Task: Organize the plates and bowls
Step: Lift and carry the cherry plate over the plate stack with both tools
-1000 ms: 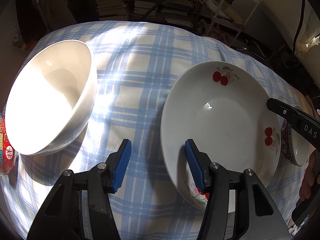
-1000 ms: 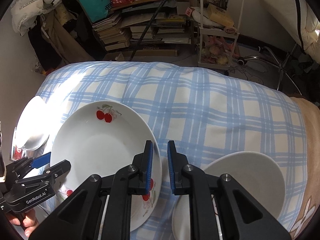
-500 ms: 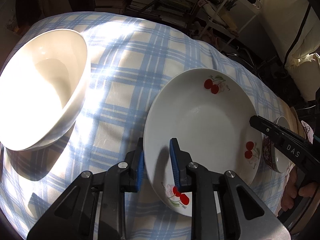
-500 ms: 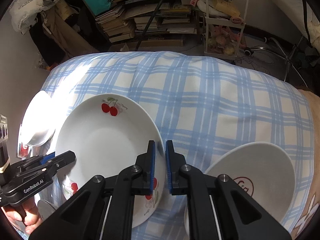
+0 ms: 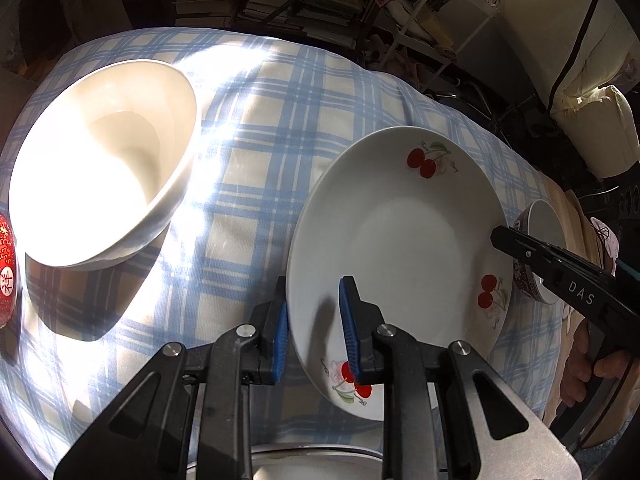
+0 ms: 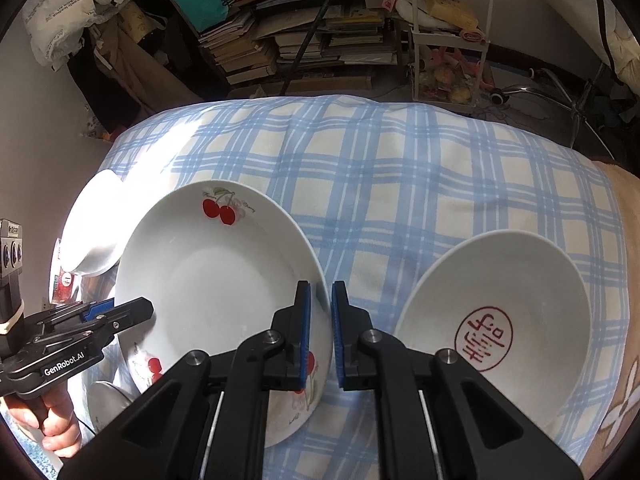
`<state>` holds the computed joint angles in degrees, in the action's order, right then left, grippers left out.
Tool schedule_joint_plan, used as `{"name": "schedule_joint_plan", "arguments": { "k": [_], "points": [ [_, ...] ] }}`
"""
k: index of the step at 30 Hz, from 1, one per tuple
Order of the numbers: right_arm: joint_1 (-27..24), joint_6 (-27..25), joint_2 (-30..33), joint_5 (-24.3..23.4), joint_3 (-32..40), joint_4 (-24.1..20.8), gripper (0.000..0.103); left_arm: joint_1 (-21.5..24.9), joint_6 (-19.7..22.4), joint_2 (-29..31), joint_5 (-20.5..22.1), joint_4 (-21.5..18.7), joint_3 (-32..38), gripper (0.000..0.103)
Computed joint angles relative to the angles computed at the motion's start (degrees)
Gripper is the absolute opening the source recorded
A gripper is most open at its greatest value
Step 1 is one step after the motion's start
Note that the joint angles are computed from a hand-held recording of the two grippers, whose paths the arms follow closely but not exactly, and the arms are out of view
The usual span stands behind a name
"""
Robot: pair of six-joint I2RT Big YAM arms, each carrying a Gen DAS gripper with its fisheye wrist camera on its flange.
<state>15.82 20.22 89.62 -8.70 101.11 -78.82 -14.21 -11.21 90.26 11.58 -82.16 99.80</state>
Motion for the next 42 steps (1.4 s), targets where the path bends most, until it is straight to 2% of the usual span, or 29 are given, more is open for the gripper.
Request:
{"name": "schedule_joint_plan", "arguments": {
  "k": [7, 18, 28, 33, 42],
  "points": [
    [1.6, 2.7, -3.2, -0.6, -1.5, -0.6, 0.012, 1.0, 1.0, -3.3, 0.6, -2.2, -0.7, 0.022],
    [7.0, 6.4, -7.4, 1.6, -0.8, -2.7, 0.012, 3.2, 2.3, -10.5, 0.3, -5.0, -4.4, 0.022],
    [13.6, 10.9, -11.4, 2.7, -3.0, -2.8, 0.012, 7.0, 6.7, -18.3, 0.0, -7.9, -9.6, 0.022],
    [17.8, 12.6, -11.9, 5.1, -2.9, -3.7, 0.012, 9.3, 8.2, -22.1, -0.3, -9.3, -12.1, 0.022],
    [23.3, 17.3, -14.0, 6.7, -6.5, -2.9, 0.012, 13.0, 10.2, -27.7, 0.7, -10.9, -17.2, 0.022]
  ]
}}
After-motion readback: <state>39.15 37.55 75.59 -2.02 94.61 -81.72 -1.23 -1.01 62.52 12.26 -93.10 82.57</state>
